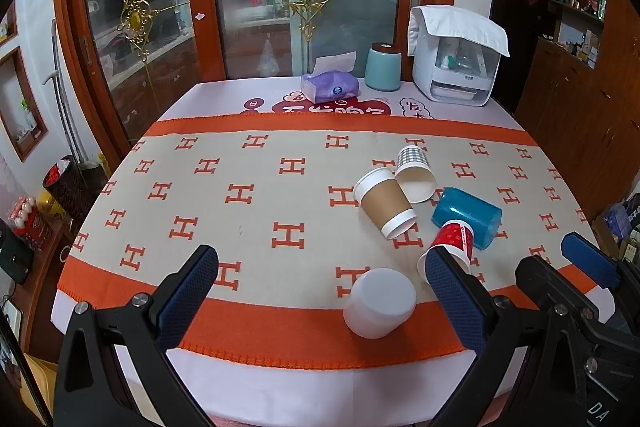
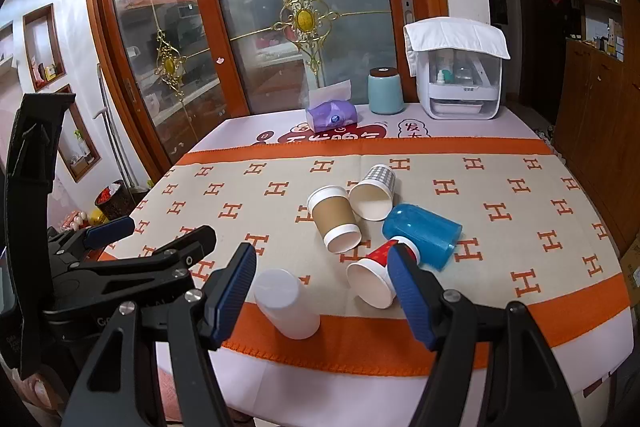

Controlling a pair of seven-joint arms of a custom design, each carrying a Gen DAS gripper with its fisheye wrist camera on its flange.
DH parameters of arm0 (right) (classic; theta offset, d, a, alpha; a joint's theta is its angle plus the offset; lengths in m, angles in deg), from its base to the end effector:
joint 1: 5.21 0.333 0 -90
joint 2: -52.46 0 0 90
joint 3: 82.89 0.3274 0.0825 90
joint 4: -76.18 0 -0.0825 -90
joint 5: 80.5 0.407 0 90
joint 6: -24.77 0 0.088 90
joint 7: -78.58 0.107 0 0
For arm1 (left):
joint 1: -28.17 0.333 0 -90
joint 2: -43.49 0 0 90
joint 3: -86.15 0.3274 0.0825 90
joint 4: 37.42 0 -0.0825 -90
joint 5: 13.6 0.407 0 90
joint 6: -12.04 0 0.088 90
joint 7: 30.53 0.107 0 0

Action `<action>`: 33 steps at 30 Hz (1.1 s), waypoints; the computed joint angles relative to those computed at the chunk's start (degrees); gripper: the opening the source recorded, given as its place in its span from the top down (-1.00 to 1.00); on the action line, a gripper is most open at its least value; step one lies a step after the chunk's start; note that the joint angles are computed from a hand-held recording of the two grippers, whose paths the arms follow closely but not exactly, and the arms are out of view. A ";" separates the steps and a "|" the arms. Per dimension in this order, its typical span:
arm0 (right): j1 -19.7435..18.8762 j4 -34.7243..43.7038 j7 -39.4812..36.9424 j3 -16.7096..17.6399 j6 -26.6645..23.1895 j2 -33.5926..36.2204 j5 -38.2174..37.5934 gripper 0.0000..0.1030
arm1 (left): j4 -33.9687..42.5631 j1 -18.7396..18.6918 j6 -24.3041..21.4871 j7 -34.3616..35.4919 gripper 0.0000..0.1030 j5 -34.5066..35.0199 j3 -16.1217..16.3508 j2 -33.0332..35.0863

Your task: Flip cup upside down

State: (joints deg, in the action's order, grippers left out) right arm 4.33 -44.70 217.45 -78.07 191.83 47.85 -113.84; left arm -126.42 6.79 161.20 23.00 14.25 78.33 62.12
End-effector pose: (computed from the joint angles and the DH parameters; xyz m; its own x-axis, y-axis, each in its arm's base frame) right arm 0.5643 0.1809 0.5508 -0.0182 -0.9893 -0.1446 -0.6026 0.1262 -0.7880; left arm 0.6406 -0.3524 0.5505 -0.1827 -0.9829 0.0219 -0.6911 0.1125 -0.7139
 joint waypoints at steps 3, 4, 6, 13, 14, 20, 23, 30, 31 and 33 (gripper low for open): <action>-0.01 0.07 0.29 0.02 -0.04 0.09 -0.32 -0.34 | 0.05 0.24 -0.07 0.28 -0.99 -0.40 -0.02 0.14; 0.02 0.06 0.25 -0.01 -0.01 0.09 -0.23 -0.34 | 0.09 0.22 -0.10 0.29 -0.99 -0.38 0.01 0.19; 0.09 0.07 0.05 -0.06 0.03 0.12 0.07 -0.34 | 0.06 0.24 -0.09 0.36 -0.99 -0.44 0.02 0.17; 0.25 0.36 1.07 0.05 -0.36 0.44 -0.84 -0.34 | 0.24 0.27 -0.47 0.69 -0.99 -0.79 -0.02 0.44; 0.34 0.30 0.57 -0.12 -0.29 0.38 -0.36 -0.34 | 0.32 0.20 -0.53 0.63 -0.99 -0.69 0.04 0.49; 0.61 0.40 0.67 -0.17 -0.28 0.73 -0.14 -0.34 | 0.83 0.07 -1.06 0.77 -0.99 -0.73 0.10 0.97; 0.75 0.40 0.29 -0.30 -0.22 0.76 0.34 -0.34 | 0.83 0.03 -1.00 0.70 -0.99 -0.63 0.17 0.98; 0.98 0.51 0.35 -0.42 -0.08 1.14 0.52 -0.34 | 0.97 -0.03 -1.47 0.60 -0.99 -0.53 0.17 1.06; 1.01 0.59 0.48 -0.39 -0.18 1.18 0.38 -0.34 | 0.95 -0.03 -1.55 0.61 -0.99 -0.53 0.18 1.03; 0.96 0.55 0.85 -0.40 -0.16 1.14 -0.08 -0.34 | 1.02 -0.06 -1.61 0.58 -0.99 -0.49 0.18 1.04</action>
